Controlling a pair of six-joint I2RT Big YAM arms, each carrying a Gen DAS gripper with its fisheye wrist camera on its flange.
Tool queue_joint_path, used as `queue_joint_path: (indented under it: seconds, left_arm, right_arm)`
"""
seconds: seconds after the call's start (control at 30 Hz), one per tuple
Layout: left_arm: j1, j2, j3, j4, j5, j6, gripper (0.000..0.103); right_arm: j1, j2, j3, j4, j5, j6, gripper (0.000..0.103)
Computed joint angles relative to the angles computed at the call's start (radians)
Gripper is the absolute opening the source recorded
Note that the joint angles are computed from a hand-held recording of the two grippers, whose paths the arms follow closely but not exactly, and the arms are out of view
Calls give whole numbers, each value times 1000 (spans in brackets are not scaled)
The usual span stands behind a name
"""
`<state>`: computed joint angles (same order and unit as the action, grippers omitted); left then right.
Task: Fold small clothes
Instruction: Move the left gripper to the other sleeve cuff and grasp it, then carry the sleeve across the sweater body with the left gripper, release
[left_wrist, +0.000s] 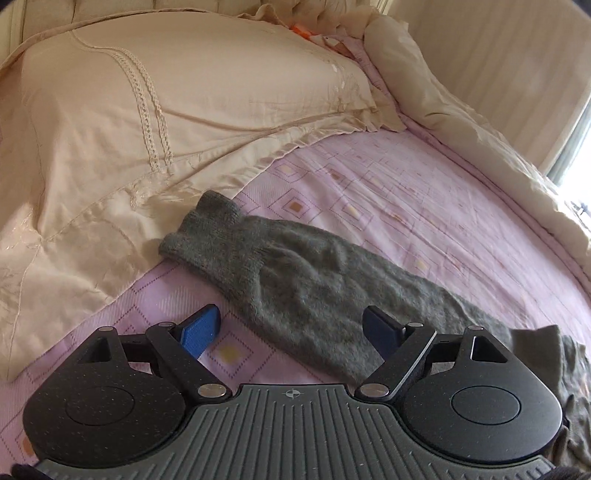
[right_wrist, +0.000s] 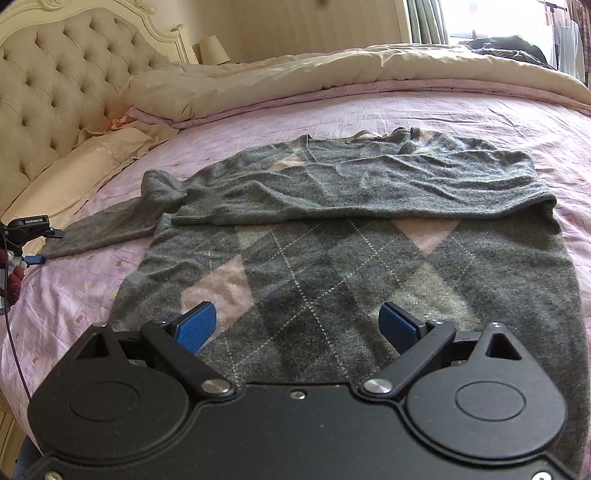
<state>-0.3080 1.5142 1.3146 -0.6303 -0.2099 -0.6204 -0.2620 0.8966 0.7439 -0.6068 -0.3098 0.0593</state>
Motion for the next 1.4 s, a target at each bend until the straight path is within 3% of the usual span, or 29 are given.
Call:
queue_joint_path:
  seconds: [0.1,0.13,0.2,0.23,0.3,0.4,0.57,0.77,0.93,1.1,1.27,1.4]
  left_arm:
    - [2,26,18,27,-15,15,83]
    - [5,25,10,49,-23,17,76]
    - [4,28,11,70,-47,19,35]
    - [12,34,21,54,-25,11,3]
    - [25,29,18,77,22,0,4]
    - [1,-1,31,71,-34,65,4]
    - [-49,-80,77,54,-51,158,4]
    - [-153,-96,239,10,-73,302,4]
    - [-267,-12,441,-30,-66,380,4]
    - [-385,117,607,-27,-49,437,4]
    - [-484,251,711,-19,12,443,4]
    - [-551,388,808,-39,47,403,4]
  right_arm:
    - [-3,8,2,-2,-2,9,96]
    - [-5,10,2,-3,-5,11,96]
    - [-14,12,2,-8,-15,17,96]
    - [-18,12,2,-11,-20,18,96]
    - [-27,7,0,-15,-25,17,96]
    - [-44,-4,-4,-23,-42,9,96]
    - [-76,-36,-11,-40,-82,9,96]
    - [-130,-99,-22,-56,-157,15,96]
    - [-195,-146,-29,-87,-224,3,96]
    - [-281,-184,-42,-115,-289,-11,96]
    - [-353,-186,-43,-133,-332,-4,96]
    - [-384,-184,-37,-138,-348,-34,96]
